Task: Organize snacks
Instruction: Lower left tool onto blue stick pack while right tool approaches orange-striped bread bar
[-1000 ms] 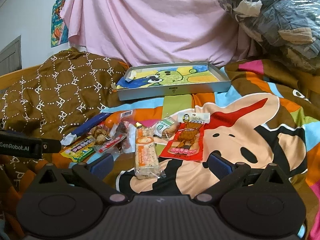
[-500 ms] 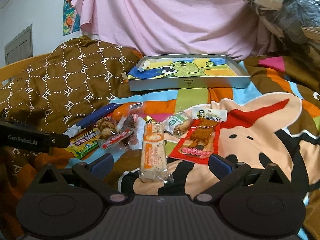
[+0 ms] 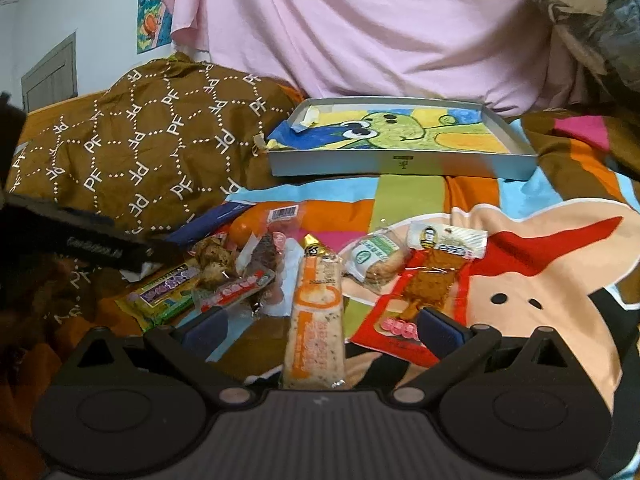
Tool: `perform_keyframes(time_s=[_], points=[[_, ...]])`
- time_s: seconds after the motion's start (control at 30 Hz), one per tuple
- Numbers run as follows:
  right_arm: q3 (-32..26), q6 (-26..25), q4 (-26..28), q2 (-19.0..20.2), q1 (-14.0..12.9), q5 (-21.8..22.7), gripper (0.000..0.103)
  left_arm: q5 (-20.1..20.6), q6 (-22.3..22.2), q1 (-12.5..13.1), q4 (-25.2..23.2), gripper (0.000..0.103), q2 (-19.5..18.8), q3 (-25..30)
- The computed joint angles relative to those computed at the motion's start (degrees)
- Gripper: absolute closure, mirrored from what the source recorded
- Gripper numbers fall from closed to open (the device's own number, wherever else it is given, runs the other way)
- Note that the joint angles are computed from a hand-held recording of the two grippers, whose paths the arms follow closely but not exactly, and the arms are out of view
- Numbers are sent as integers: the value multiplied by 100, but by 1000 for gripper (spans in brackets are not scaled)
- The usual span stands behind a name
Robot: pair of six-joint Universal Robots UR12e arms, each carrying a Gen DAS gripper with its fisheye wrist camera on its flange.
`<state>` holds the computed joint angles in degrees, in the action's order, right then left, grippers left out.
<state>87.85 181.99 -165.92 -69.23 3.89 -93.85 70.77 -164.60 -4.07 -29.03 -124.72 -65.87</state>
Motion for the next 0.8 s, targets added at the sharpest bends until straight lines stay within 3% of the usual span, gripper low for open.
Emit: perform_keyframes(time_s=[0.17, 0.4, 0.6, 0.8], points=[[-153, -62, 158, 96, 29, 1, 0, -307, 385, 56, -61, 1, -192, 254], [-363, -415, 299, 268, 111, 1, 0, -743, 268, 184, -445, 3, -297, 421], [-414, -311, 316, 338, 159, -205, 0, -1061, 102, 253, -575, 15, -343, 492], [-411, -93, 264, 348, 123, -124, 2, -1289, 241, 267, -844, 37, -350, 531]])
